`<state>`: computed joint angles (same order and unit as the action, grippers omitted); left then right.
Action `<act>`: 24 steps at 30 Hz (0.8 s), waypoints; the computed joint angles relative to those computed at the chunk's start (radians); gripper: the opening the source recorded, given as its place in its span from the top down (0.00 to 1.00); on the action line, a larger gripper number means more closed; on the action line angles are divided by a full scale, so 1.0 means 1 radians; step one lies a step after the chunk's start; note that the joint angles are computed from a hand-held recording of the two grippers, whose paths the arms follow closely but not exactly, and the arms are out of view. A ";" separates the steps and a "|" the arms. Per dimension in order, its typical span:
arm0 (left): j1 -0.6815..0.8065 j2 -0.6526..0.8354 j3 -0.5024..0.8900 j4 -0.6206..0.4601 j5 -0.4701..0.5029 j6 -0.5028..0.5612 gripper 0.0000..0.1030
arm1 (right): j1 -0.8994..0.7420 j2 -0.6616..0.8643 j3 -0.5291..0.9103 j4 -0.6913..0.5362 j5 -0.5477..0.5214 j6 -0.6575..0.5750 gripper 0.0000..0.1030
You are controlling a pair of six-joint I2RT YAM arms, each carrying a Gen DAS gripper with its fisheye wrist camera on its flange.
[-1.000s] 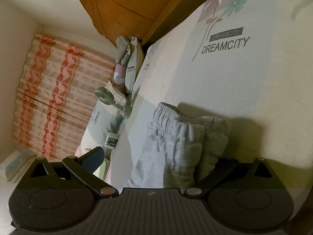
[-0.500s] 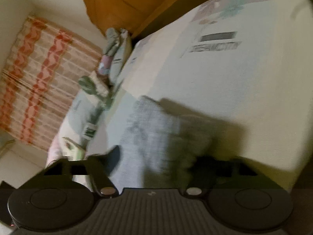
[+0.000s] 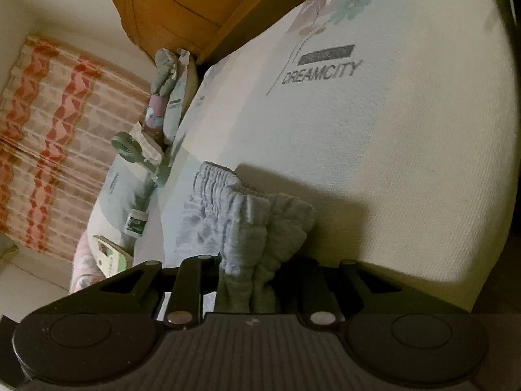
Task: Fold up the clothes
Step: 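Close the right gripper on the waistband fabric, then lift the waistband with the right gripper and carry it toward the cuff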
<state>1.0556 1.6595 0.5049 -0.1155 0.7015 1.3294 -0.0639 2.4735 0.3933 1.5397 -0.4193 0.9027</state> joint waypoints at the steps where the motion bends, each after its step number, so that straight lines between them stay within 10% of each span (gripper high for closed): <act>1: 0.002 0.000 0.004 0.002 -0.009 -0.003 0.05 | 0.015 -0.026 -0.005 -0.028 0.024 -0.013 0.75; 24: 0.148 0.079 0.175 -0.144 -0.029 0.086 0.05 | 0.555 -0.868 -0.044 -0.775 0.625 -0.406 0.75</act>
